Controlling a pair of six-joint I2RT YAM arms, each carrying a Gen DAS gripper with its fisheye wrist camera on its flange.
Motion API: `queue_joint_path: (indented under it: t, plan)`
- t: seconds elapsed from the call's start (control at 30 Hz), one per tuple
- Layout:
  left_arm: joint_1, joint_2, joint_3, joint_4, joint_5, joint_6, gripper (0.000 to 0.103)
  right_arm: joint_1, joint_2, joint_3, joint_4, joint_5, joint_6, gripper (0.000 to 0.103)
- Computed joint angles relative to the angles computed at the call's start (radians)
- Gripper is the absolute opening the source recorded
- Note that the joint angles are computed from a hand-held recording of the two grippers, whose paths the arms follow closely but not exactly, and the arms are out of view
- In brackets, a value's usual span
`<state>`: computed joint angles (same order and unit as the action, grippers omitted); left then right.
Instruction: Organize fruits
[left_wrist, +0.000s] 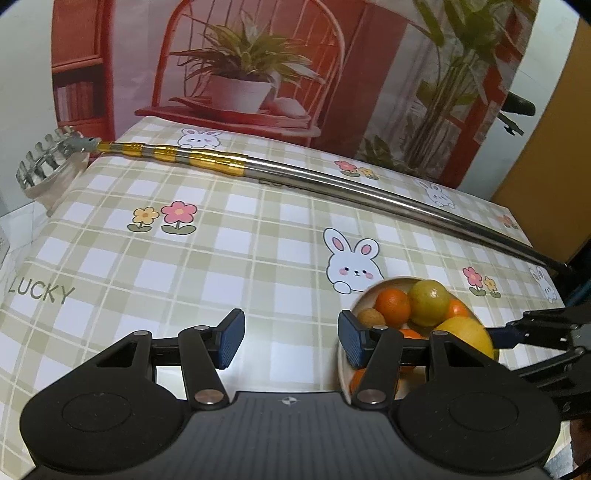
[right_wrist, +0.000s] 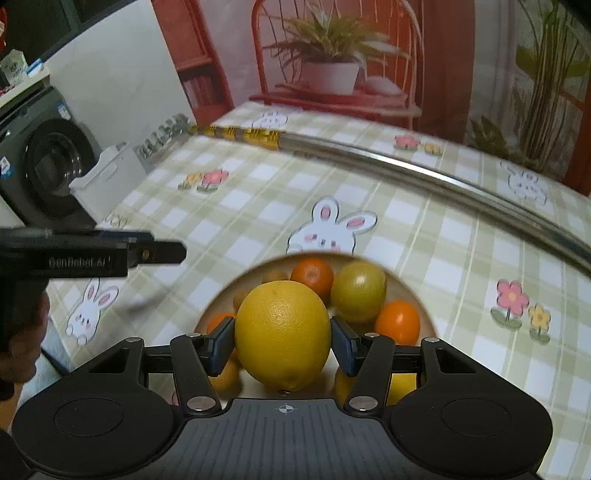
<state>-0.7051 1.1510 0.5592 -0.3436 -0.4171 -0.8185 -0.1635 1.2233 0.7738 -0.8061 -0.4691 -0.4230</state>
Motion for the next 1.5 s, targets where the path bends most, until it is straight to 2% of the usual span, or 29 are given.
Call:
queue_joint_path:
  t: [0.7, 0.93, 1.0, 1.07, 1.2, 1.27, 1.37, 1.5]
  plan:
    - [-0.041, -0.017, 0.030, -0.036, 0.005, 0.000, 0.063, 0.039, 0.014, -0.037, 0.017, 0.061, 0.041, 0.051]
    - [-0.087, -0.044, 0.060, -0.087, -0.027, -0.025, 0.068, 0.020, -0.060, -0.049, 0.000, 0.051, 0.036, 0.051]
    - [-0.103, -0.057, 0.071, -0.107, -0.042, -0.032, 0.070, 0.006, -0.090, -0.046, -0.015, 0.042, 0.029, 0.054]
    - [-0.133, -0.068, 0.085, -0.127, -0.081, -0.041, 0.073, -0.024, -0.118, -0.040, -0.038, 0.019, 0.020, 0.065]
    - [-0.206, -0.102, 0.109, -0.156, -0.154, -0.049, 0.081, -0.097, -0.188, -0.021, -0.080, -0.021, 0.002, 0.075]
    - [-0.247, -0.107, 0.136, -0.180, -0.200, -0.053, 0.087, -0.140, -0.234, -0.006, -0.105, -0.038, -0.014, 0.089]
    - [-0.323, -0.101, 0.197, -0.238, -0.307, -0.068, 0.093, -0.230, -0.300, 0.033, -0.142, -0.089, -0.056, 0.099]
    - [-0.424, -0.087, 0.290, -0.307, -0.449, -0.078, 0.098, -0.391, -0.328, 0.124, -0.207, -0.203, -0.106, 0.103]
